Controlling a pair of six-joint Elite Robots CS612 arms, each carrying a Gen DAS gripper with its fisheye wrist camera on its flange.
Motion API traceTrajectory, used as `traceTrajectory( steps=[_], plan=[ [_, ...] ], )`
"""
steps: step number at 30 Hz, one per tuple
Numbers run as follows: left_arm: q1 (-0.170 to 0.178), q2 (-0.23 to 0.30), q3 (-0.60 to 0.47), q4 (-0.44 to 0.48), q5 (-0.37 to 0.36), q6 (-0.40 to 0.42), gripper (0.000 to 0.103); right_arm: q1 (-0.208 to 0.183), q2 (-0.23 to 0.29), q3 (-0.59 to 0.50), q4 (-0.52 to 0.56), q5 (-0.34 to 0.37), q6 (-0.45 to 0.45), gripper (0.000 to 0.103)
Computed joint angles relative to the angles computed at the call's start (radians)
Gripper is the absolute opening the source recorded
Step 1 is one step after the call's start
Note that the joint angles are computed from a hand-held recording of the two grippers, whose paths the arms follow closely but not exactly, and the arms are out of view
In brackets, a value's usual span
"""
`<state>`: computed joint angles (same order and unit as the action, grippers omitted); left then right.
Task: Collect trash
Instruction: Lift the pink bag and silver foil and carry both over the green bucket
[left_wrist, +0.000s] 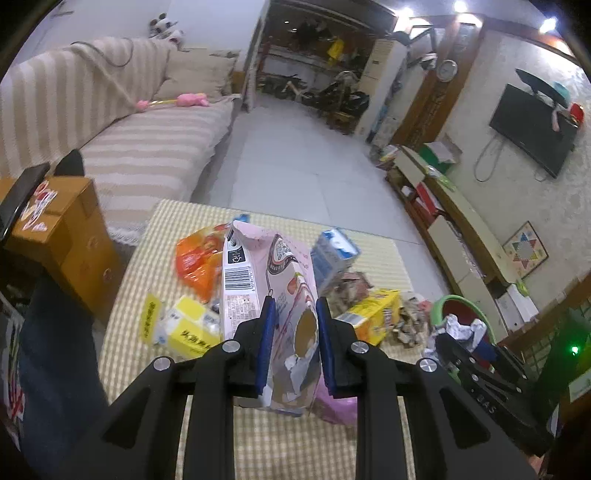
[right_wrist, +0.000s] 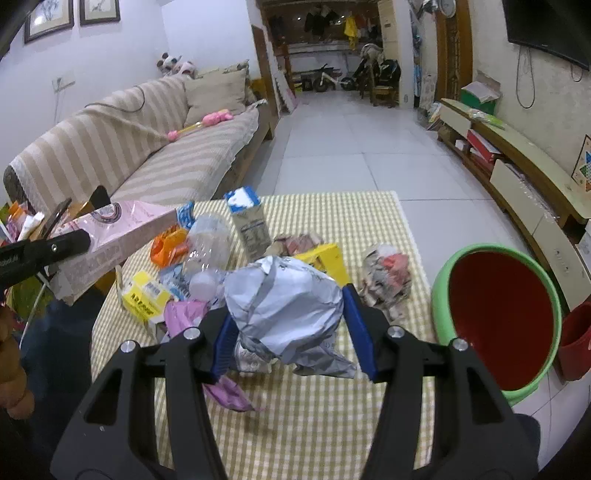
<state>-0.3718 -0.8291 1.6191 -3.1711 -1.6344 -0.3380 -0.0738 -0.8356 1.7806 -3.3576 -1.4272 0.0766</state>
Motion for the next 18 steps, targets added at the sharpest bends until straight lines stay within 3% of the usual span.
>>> traceTrajectory(
  steps=[8,18],
  plan=[
    [-0.028,0.012,-0.044,0.015,-0.075,0.062,0.02,-0.043,-0.015,0.015,-0.044,-0.03,0.037,0.052],
    [-0.096,0.056,-0.141,0.07,-0.203,0.139,0.02,-0.127,-0.038,0.052,-0.077,-0.088,0.074,0.052]
  ],
)
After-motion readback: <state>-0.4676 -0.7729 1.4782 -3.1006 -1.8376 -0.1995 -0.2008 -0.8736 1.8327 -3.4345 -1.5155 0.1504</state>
